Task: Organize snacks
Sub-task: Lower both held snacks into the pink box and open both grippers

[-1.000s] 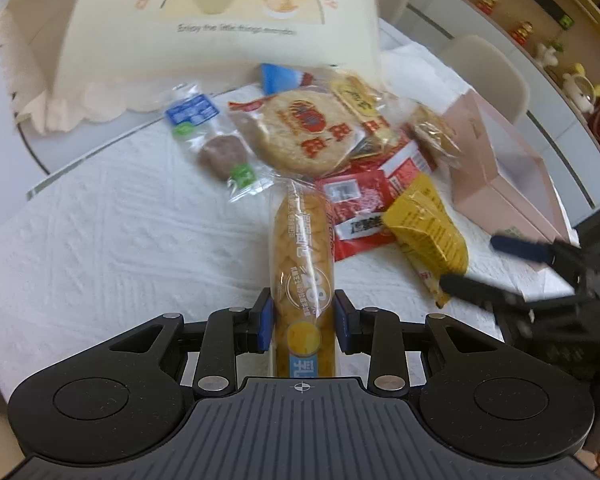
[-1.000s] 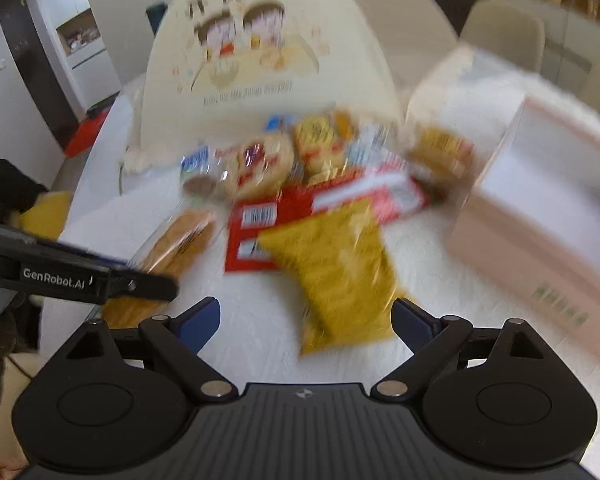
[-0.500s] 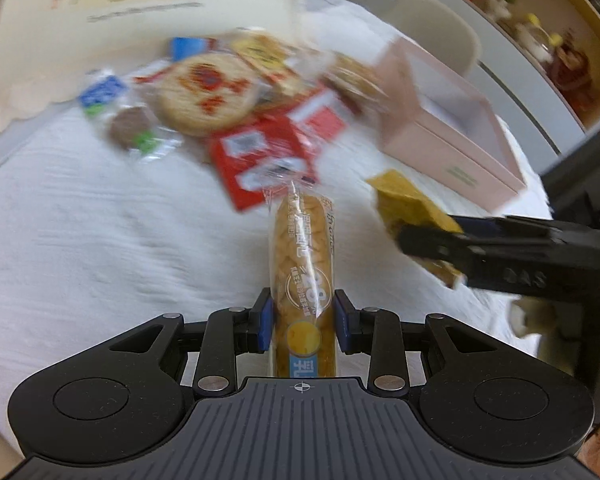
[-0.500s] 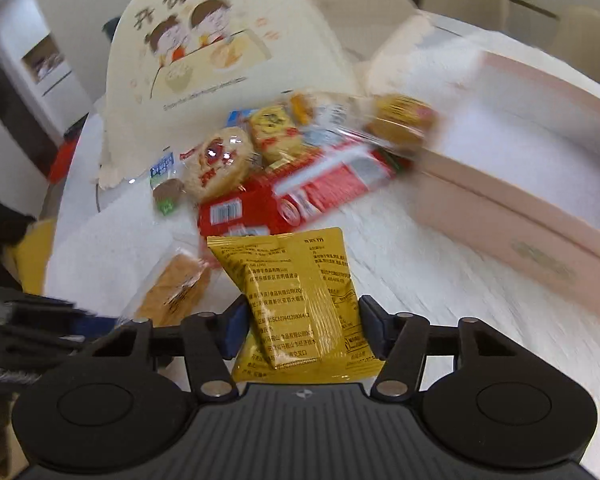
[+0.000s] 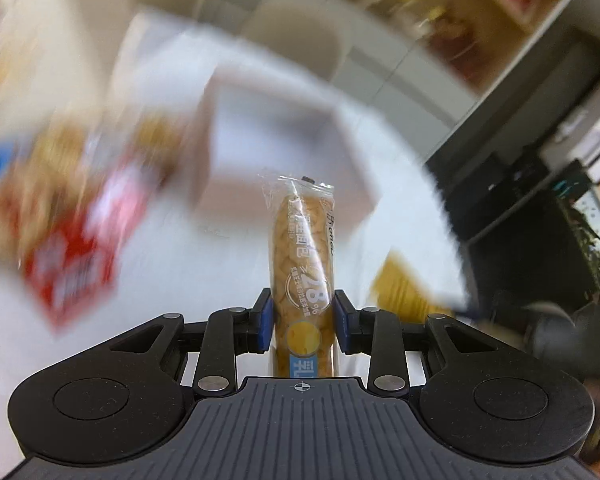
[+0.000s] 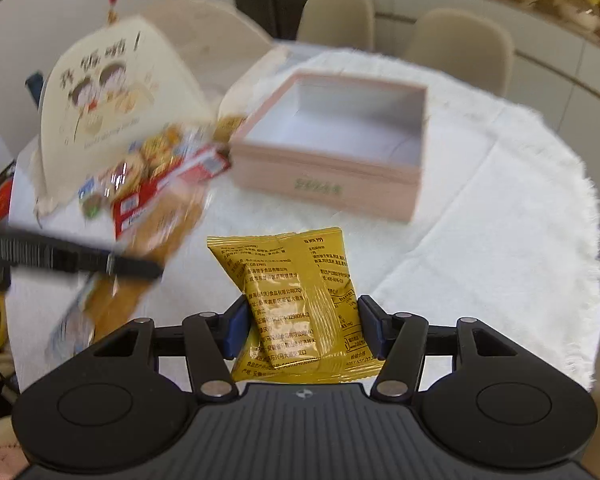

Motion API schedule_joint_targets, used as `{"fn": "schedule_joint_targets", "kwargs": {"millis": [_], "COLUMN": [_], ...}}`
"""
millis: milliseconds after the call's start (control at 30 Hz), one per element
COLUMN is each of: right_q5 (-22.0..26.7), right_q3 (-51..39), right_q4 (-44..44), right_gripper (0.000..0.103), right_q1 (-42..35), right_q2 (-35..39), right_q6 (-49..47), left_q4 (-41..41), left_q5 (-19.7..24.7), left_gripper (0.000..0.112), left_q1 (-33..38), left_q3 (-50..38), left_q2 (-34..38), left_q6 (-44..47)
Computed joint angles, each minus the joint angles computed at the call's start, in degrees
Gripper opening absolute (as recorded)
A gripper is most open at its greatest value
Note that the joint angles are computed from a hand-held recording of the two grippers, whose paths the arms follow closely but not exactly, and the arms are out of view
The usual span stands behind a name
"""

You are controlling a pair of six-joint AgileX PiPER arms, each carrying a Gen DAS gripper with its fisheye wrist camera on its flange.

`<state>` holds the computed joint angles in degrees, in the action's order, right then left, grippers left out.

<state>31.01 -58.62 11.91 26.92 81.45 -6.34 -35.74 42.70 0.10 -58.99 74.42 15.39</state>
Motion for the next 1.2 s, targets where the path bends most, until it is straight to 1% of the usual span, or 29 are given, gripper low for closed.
{"fn": "schedule_joint_targets", "kwargs": {"millis": [33, 100, 133, 167, 200, 267, 300, 333, 433, 500, 533, 567, 600, 633, 667, 700, 733, 767, 800, 833, 867, 933, 1033, 1067, 1100, 1133, 1200], "right_q5": [-0.79, -2.36, -2.67, -2.79, -2.77, -2.41, -1.97, -1.46, -0.50, 0.62, 2.54, 3.90, 4.87, 6.21, 8.17, 11.28, 14.04, 15.73, 16.71, 15.85, 12.86, 9.60, 6.04, 5.48, 4.91, 4.43, 3.30], "right_q3": [0.01, -0.16, -0.64, -1.38, -2.02, -3.87, -5.28, -6.59, -12.36, -19.68, -25.41, -31.14, -36.87, -42.60, -48.33, -54.06, -58.09, -59.82, -59.27, -56.43, -51.29, -44.27, -35.17, -33.27, -31.25, -29.69, -27.43], "right_q4": [-0.38, -1.58, -2.94, -4.48, -5.39, -7.21, -9.58, -12.06, -13.96, -16.14, -16.48, -15.43, -12.67, -9.98, -9.57, -11.43, -14.20, -15.17, -13.90, -11.84, -9.61, -7.90, -7.63, -6.99, -6.27, -5.80, -8.67], "right_gripper": [0.057, 0.057, 0.057, 0.057, 0.057, 0.057, 0.057, 0.057, 0.057, 0.057, 0.057, 0.059, 0.064, 0.074, 0.074, 0.074, 0.074, 0.074, 0.074, 0.074, 0.074, 0.074, 0.074, 0.074, 0.074, 0.074, 0.074], "right_q1": [-0.14, -0.34, -0.24, 0.02, 0.04, -0.05, 0.11, 0.16, -1.23, -1.44, -1.42, -1.59, -2.14, -2.75, -2.81, -2.36, -1.52, -0.85, -0.49, -0.31, -0.12, 0.77, 3.08, 3.65, 4.37, 4.94, 6.51], "right_q2": [-0.28, -0.44, -0.17, 0.39, 0.80, 1.84, 2.48, 2.90, 5.32, 10.29, 14.25, 18.51, 23.16, 27.87, 32.53, 36.59, 39.36, 40.65, 40.49, 39.19, 36.83, 33.38, 28.33, 27.31, 26.45, 25.91, 25.59], "right_q6": [0.75, 2.51, 4.10, 5.94, 6.92, 8.51, 10.80, 13.20, 14.28, 15.76, 15.78, 15.10, 13.29, 11.32, 11.49, 13.35, 15.56, 16.02, 14.90, 13.50, 11.73, 9.84, 9.36, 8.51, 7.22, 5.74, 6.06], "left_q4": [0.53, 1.10, -0.15, -0.60, -0.34, 2.44, 1.18, -1.76, -11.89, -14.68, -13.94, -11.78, -9.16, -7.42, -6.32, -5.57, -5.57, -4.59, -3.88, -2.68, -1.16, 2.26, 9.35, 10.98, 12.10, 12.08, 8.03], "left_q5": [-1.27, -6.67, -8.33, -7.71, -6.05, -0.21, 1.62, 2.43, -2.64, -5.96, -7.32, -7.35, -6.43, -5.48, -4.63, -3.49, -2.63, -1.78, -1.70, -2.57, -2.85, -2.75, 0.49, 0.73, 2.03, 2.27, 1.43], "left_gripper": [0.035, 0.035, 0.035, 0.037, 0.039, 0.038, 0.037, 0.037, 0.038, 0.037, 0.037, 0.037, 0.037, 0.037, 0.038, 0.037, 0.037, 0.038, 0.038, 0.038, 0.038, 0.038, 0.038, 0.037, 0.036, 0.036, 0.036], "left_q1": [-0.68, -2.24, -2.29, -1.94, -1.52, -0.48, 0.86, 2.53, 7.41, 10.26, 10.97, 11.57, 12.39, 13.19, 13.80, 14.60, 15.31, 15.38, 15.49, 14.88, 14.49, 13.06, 10.60, 9.89, 9.47, 9.47, 10.64], "left_q3": [-3.76, -12.37, -15.81, -21.27, -27.00, -37.63, -40.25, -40.57, -32.49, -28.03, -26.97, -27.30, -27.91, -28.29, -28.66, -28.78, -27.82, -29.16, -29.52, -29.32, -30.43, -34.88, -43.91, -44.74, -46.48, -46.02, -42.71], "left_q2": [2.07, 8.17, 11.28, 16.03, 21.41, 30.81, 33.61, 34.46, 30.83, 28.41, 28.01, 28.34, 29.04, 29.80, 30.50, 31.28, 31.05, 32.41, 33.25, 33.56, 34.51, 38.27, 45.21, 46.49, 48.15, 48.51, 47.35], "left_q6": [0.01, -0.53, 0.32, 0.19, -0.74, -7.10, -8.23, -7.14, 2.85, 7.68, 8.13, 7.16, 5.90, 5.26, 4.95, 5.38, 6.60, 6.65, 7.17, 6.57, 5.29, 1.71, -3.35, -3.43, -2.88, -0.93, 5.79]}}
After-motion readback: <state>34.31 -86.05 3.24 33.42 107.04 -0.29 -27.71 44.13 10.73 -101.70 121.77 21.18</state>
